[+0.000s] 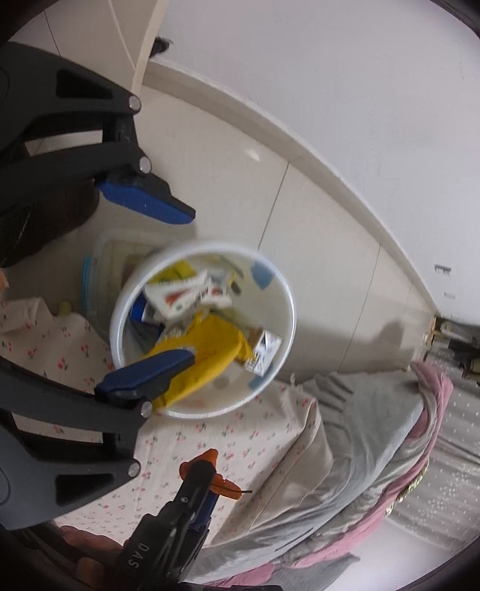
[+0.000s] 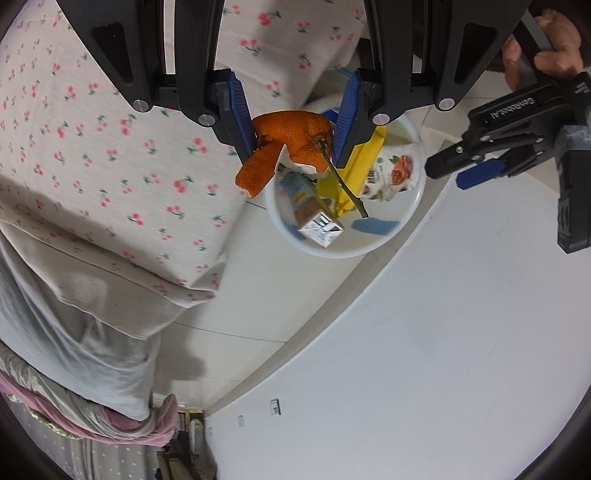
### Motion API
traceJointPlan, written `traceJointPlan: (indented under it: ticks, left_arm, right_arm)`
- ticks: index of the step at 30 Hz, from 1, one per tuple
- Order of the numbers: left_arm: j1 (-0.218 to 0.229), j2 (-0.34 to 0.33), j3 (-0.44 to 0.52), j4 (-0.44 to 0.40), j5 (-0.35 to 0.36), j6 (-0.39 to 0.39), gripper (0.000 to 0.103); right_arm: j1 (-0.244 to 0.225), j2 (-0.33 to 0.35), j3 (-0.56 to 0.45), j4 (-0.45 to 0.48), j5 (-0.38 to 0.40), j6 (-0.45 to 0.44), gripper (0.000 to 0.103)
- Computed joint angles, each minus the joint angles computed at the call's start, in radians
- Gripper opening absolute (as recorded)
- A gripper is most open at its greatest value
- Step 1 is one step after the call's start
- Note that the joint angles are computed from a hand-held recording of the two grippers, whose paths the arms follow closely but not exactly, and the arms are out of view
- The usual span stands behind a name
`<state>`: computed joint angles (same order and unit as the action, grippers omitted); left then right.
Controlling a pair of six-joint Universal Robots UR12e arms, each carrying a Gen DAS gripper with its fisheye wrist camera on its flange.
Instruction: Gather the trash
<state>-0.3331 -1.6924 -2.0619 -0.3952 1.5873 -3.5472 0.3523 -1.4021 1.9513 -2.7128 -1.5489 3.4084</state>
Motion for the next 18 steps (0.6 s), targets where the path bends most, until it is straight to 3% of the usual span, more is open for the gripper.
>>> traceJointPlan:
  ticks: [7, 9, 10, 11, 18]
  left_arm:
    - [0.01, 0.007, -0.001, -0.056, 0.043, -0.012, 0.084]
    - [0.007, 0.005, 0.004, -0.078, 0.065, -0.011, 0.087]
    - [0.006, 0.005, 0.005, -0.083, 0.077, -0.009, 0.091]
    - [0.005, 0.007, 0.004, -0.084, 0.084, -0.008, 0.093]
    - [-0.003, 0.019, 0.009, -0.084, 0.08, -0.015, 0.097]
  right_arm:
    - [0.01, 0.049, -0.034, -0.005, 0.02, -0.01, 0.045]
    - [0.004, 0.056, -0.026, -0.053, 0.06, -0.012, 0.055]
    - [-0.001, 0.057, -0.021, -0.074, 0.083, -0.007, 0.074]
    - [-0.002, 0.057, -0.021, -0.082, 0.089, 0.004, 0.083]
    - [0.0, 0.021, -0.004, -0.098, 0.033, 0.024, 0.083]
